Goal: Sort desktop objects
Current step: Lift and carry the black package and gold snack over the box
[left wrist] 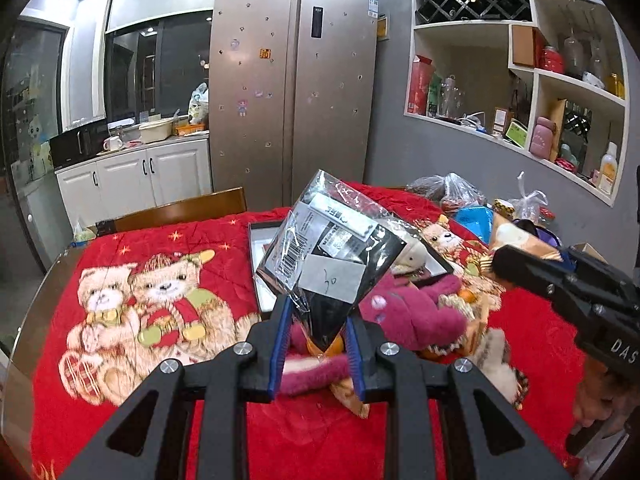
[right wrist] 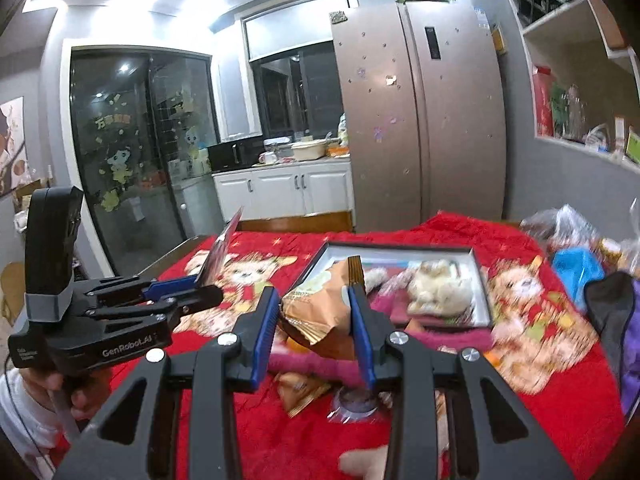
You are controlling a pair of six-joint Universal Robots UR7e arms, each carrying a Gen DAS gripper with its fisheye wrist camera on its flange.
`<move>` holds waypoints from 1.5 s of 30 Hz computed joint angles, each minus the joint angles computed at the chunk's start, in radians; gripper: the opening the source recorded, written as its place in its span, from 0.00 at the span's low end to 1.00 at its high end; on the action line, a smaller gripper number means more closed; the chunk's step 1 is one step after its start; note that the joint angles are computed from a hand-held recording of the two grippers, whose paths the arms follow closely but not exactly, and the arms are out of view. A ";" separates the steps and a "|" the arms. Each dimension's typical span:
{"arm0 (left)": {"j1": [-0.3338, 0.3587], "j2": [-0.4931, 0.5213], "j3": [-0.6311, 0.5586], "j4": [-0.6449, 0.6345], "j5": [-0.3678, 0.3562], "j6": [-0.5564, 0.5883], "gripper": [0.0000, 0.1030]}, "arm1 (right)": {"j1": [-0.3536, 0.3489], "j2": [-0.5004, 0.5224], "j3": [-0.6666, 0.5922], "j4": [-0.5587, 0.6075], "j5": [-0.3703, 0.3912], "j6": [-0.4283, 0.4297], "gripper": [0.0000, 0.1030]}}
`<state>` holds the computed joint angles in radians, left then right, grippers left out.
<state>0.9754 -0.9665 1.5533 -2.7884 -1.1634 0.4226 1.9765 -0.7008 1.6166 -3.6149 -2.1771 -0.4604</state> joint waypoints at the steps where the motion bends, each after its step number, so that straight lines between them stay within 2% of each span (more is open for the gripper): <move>1: 0.001 0.013 -0.022 0.013 -0.005 -0.002 0.26 | -0.001 0.000 -0.016 0.019 -0.001 0.001 0.35; 6: 0.016 0.107 -0.167 0.096 -0.018 -0.041 0.26 | -0.023 0.014 -0.129 0.129 0.003 -0.006 0.35; 9: 0.026 0.171 -0.258 0.134 -0.008 -0.037 0.26 | -0.052 0.008 -0.183 0.234 0.069 0.042 0.35; 14: 0.042 0.292 -0.448 0.203 0.004 -0.030 0.26 | -0.087 0.065 -0.340 0.323 0.091 0.014 0.35; 17: 0.046 0.382 -0.578 0.226 0.010 -0.001 0.26 | -0.110 0.127 -0.486 0.403 0.095 0.006 0.35; 19: 0.046 0.448 -0.670 0.253 0.019 0.052 0.28 | -0.119 0.213 -0.635 0.393 0.035 -0.047 0.35; 20: 0.047 0.479 -0.718 0.278 0.021 0.069 0.28 | -0.125 0.240 -0.689 0.406 0.028 -0.043 0.35; 24: 0.062 0.617 -0.923 0.352 0.052 0.036 0.27 | -0.175 0.316 -0.882 0.566 0.069 0.070 0.35; 26: 0.082 0.669 -1.019 0.430 0.030 -0.024 0.27 | -0.197 0.340 -0.934 0.601 0.083 0.096 0.35; 27: 0.089 0.708 -1.099 0.510 0.036 -0.048 0.27 | -0.210 0.353 -0.962 0.633 0.099 0.113 0.35; 30: 0.110 0.764 -1.213 0.625 0.040 -0.115 0.27 | -0.248 0.371 -1.023 0.773 0.137 0.166 0.35; 31: 0.114 0.787 -1.262 0.665 0.047 -0.129 0.27 | -0.256 0.386 -1.053 0.817 0.127 0.172 0.35; 34: 0.118 0.805 -1.292 0.684 0.057 -0.136 0.27 | -0.269 0.435 -1.136 0.890 0.080 0.179 0.35; 36: 0.117 0.792 -1.258 0.665 0.073 -0.125 0.27 | -0.282 0.452 -1.170 0.942 0.095 0.199 0.35; 38: 0.115 0.780 -1.223 0.639 0.084 -0.120 0.27 | -0.295 0.453 -1.169 0.959 0.124 0.200 0.35; 39: 0.117 0.791 -1.244 0.653 0.088 -0.117 0.27 | -0.297 0.437 -1.125 0.935 0.109 0.205 0.35; 45: 0.116 0.824 -1.290 0.672 0.115 -0.090 0.27 | -0.302 0.422 -1.078 0.917 0.109 0.236 0.35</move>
<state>1.0913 -0.1429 0.2633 -2.1167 -1.0489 0.3326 1.6742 -0.2789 0.5387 -2.6981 -2.0682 -0.2245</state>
